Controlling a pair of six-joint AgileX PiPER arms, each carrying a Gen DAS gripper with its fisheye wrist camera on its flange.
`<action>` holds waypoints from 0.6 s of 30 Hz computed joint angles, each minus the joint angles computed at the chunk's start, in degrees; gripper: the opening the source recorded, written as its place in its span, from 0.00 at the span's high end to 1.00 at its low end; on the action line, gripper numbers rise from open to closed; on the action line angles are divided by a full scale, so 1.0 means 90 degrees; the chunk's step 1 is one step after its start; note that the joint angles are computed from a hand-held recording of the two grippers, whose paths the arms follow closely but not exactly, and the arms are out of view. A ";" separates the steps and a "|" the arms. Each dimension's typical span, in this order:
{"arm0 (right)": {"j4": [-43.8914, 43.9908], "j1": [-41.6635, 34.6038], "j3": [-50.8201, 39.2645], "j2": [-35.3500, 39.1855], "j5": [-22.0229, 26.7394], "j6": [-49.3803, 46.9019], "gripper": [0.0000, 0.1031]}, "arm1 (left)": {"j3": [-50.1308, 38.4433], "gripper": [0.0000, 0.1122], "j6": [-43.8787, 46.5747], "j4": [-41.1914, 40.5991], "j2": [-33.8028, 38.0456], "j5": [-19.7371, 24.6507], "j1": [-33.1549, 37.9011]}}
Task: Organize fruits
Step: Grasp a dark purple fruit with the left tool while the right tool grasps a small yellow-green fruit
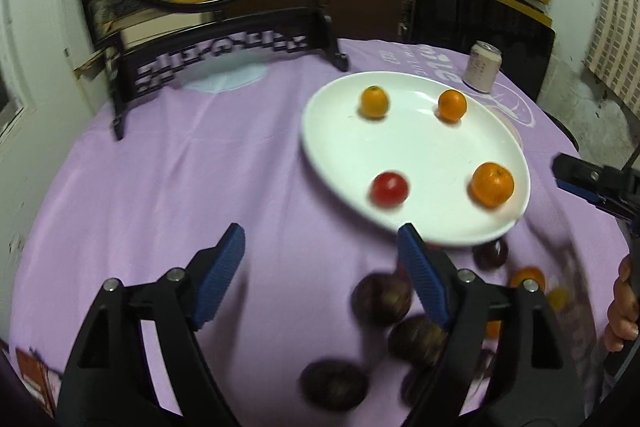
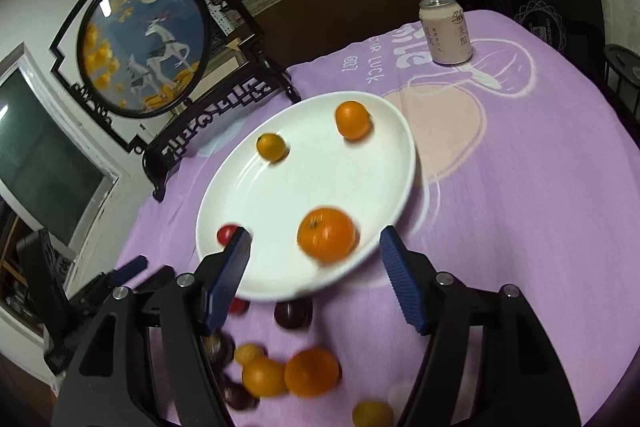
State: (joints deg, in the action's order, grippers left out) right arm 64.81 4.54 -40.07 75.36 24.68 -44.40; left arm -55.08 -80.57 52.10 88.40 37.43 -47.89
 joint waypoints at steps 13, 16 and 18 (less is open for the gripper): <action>-0.1311 0.0301 0.1660 -0.2127 -0.0336 0.1126 0.29 | 0.1616 0.19 -0.1601 0.0402 -0.0942 0.1465 -0.1854; -0.2503 0.0810 0.1773 -0.2318 -0.0750 0.2323 0.29 | 0.1559 0.19 -0.1630 0.0470 -0.0762 0.1621 -0.2082; -0.3048 0.0986 0.1825 -0.2346 -0.0867 0.2869 0.28 | 0.1507 0.19 -0.1622 0.0543 -0.0642 0.1678 -0.2150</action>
